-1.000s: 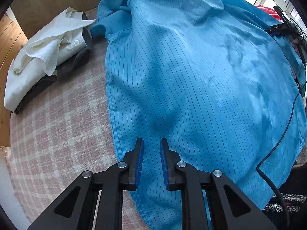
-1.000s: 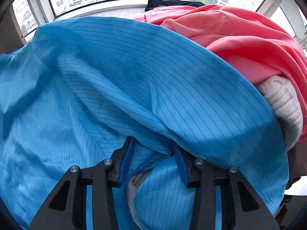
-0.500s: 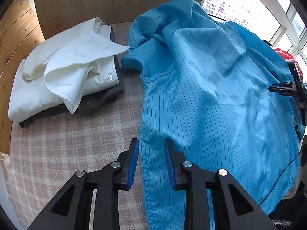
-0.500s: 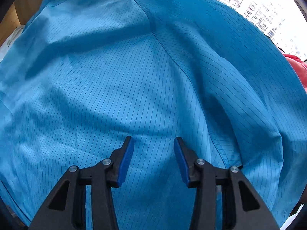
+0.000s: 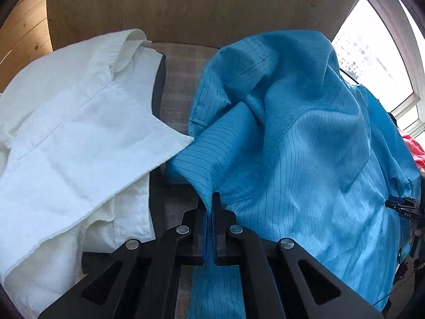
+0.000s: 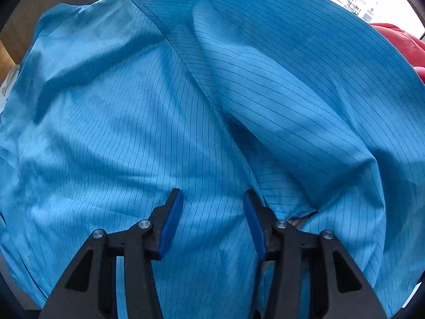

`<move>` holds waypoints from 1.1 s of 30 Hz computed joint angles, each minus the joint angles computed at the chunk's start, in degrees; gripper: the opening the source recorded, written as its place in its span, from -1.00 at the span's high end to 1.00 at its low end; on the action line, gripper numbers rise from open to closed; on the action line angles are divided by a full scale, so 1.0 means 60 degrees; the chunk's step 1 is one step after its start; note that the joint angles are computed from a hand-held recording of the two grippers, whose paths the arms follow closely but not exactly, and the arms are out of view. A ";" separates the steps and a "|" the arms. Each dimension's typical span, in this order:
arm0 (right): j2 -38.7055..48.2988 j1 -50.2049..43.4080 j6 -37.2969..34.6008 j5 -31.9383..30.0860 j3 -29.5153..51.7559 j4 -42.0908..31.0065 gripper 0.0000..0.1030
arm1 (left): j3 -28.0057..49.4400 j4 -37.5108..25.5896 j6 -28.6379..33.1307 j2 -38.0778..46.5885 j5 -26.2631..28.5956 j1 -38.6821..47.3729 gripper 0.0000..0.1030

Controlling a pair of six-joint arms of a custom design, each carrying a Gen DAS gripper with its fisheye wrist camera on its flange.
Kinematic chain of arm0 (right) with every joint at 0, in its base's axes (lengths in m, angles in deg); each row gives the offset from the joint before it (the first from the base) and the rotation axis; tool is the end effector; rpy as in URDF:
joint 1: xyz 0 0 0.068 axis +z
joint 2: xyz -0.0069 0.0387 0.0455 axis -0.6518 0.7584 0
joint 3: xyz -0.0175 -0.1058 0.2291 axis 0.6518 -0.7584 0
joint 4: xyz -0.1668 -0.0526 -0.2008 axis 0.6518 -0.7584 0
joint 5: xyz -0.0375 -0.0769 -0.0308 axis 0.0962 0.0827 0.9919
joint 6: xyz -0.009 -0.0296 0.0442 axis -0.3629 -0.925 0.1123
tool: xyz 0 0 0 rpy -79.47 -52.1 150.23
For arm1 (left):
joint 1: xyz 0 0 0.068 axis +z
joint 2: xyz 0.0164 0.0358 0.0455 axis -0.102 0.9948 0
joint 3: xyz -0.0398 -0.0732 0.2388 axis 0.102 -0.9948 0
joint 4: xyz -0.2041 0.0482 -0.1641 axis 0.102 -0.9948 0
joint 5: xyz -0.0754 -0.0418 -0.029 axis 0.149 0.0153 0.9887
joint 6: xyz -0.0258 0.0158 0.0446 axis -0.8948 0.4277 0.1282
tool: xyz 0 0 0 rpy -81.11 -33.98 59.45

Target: Fold clothes

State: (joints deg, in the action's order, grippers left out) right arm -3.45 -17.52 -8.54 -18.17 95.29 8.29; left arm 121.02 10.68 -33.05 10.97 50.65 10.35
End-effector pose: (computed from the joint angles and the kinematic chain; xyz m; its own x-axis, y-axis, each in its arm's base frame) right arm 0.1545 0.0596 0.1013 -0.9594 0.1627 -0.2303 0.1781 0.9829 -0.0476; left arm 0.2739 0.0673 0.1274 -0.8896 0.0476 -0.4543 0.1424 0.9739 -0.1768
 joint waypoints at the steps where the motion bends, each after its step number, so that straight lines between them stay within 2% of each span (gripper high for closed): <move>1: -0.0081 -0.0030 -0.0066 -0.0008 -0.0056 -0.0008 0.10 | -0.0427 0.0400 -0.0069 -0.0682 -0.0077 0.0250 0.97; 3: -0.0256 -0.0098 -0.0120 -0.0018 -0.0172 -0.0023 0.09 | -0.0646 0.0330 0.0032 -0.1224 0.0672 0.1058 0.95; 4: -0.0279 -0.0147 -0.0124 -0.0014 -0.0184 -0.0048 0.08 | -0.0486 0.0044 0.0261 -0.0910 0.0517 0.1031 0.95; 5: -0.0233 -0.0198 -0.0145 -0.0030 -0.0152 -0.0075 0.07 | -0.0458 0.0061 0.0557 -0.0568 -0.0013 0.0666 0.94; 7: -0.0121 -0.0291 -0.0197 -0.0057 -0.0076 -0.0139 0.06 | -0.0657 0.0514 0.0810 -0.0263 -0.0728 0.0002 0.90; 10: 0.0371 -0.0368 -0.0392 -0.0015 0.0236 -0.0243 0.06 | -0.0628 -0.0076 0.1003 -0.1045 -0.0454 0.0175 0.83; 14: 0.0395 -0.0104 -0.0513 0.0155 0.0664 -0.0822 0.06 | -0.0049 -0.1610 0.1787 -0.2540 0.0070 0.0740 0.65; 15: -0.0152 -0.0163 -0.0988 -0.0042 0.0626 -0.0805 0.06 | 0.0282 -0.1742 0.1863 -0.2598 -0.0065 0.0539 0.53; 16: -0.0517 -0.0133 -0.1127 -0.0082 0.0757 -0.0858 0.05 | 0.0661 -0.1837 0.1901 -0.2494 -0.0208 0.0301 0.31; 18: -0.0650 -0.0300 -0.1566 -0.0111 0.1285 -0.0835 0.02 | 0.1954 -0.2074 0.2409 -0.1453 -0.0202 0.0228 0.06; 20: -0.0338 -0.0553 -0.2093 -0.0129 0.1986 -0.0701 0.02 | 0.3041 -0.2068 0.2357 -0.0292 -0.0284 -0.0236 0.08; 22: 0.1301 -0.0787 -0.2831 0.0029 0.3444 -0.0286 -0.06 | 0.4063 -0.2131 0.2641 0.0868 -0.0584 -0.0757 0.07; 24: 0.2217 -0.1362 -0.3891 0.0108 0.4465 -0.0327 -0.08 | 0.4957 -0.2107 0.2934 0.1924 -0.0961 -0.1234 0.07; 28: 0.3275 -0.2726 -0.5441 -0.0758 0.6136 -0.0642 -0.08 | 0.6707 -0.2624 0.3298 0.3719 -0.1254 -0.1713 0.06; 33: 0.4913 -0.3673 -0.6368 -0.1521 0.7890 -0.1097 -0.09 | 0.8624 -0.3703 0.3963 0.5651 -0.1557 -0.2079 0.07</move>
